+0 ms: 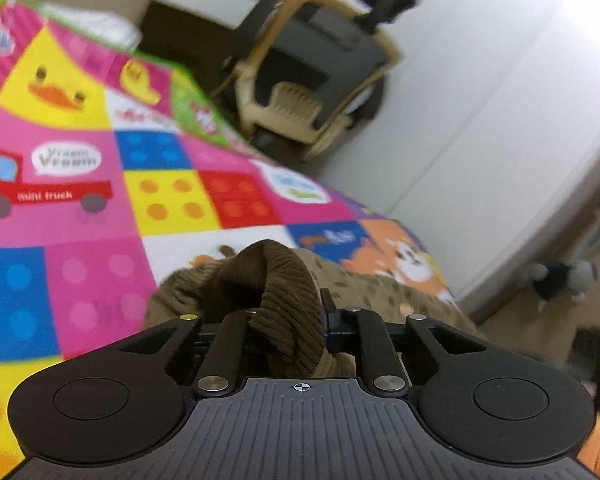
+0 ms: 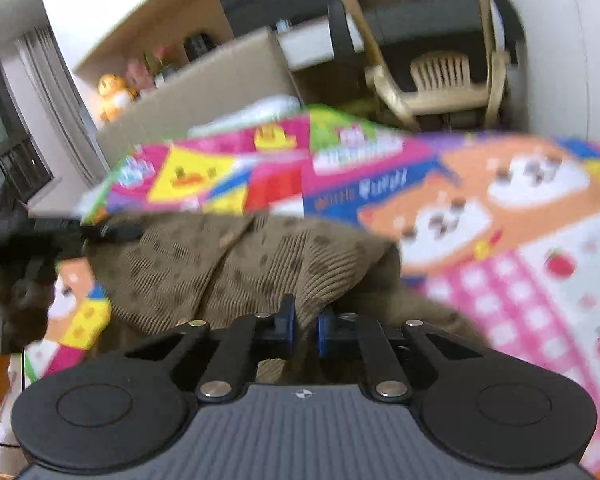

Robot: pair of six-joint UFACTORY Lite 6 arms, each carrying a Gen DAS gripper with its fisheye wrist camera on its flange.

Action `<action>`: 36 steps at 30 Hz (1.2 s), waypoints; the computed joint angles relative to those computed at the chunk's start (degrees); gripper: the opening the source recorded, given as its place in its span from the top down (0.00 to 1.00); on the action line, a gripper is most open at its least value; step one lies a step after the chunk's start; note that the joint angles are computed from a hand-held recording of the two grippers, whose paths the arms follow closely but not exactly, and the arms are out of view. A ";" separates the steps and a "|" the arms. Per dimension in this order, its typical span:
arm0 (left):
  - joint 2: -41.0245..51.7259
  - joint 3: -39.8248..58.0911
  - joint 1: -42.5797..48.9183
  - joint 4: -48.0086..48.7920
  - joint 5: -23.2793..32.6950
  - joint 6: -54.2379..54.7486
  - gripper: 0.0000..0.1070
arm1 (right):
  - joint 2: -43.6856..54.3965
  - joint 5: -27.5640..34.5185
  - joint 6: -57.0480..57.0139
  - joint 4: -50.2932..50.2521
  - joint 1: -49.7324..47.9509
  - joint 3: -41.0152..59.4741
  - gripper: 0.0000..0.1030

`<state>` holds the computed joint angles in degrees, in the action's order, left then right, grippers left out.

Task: Fold clothes
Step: 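Grasp the garment edge with the left gripper while the right gripper grasps beside it, folding over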

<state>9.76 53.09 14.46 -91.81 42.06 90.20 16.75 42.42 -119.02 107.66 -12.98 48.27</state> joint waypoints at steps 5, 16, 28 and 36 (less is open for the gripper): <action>-12.72 -15.81 4.43 5.84 2.57 1.43 0.81 | -11.07 3.88 2.62 -10.13 -6.95 -10.91 0.91; 1.68 -7.06 14.42 7.99 14.75 -3.02 0.25 | -8.85 4.47 1.11 -12.94 -13.71 -11.84 0.44; 30.80 26.11 0.94 8.49 10.69 -17.78 0.16 | 30.67 14.53 43.26 -26.57 -4.01 33.10 0.31; 31.86 31.74 -0.37 -7.28 -7.51 -5.79 0.18 | 40.40 -6.58 34.45 -12.20 5.24 56.97 0.34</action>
<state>41.61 84.83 14.09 -99.09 34.56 84.41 57.15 35.84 -84.57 95.46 -7.74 105.23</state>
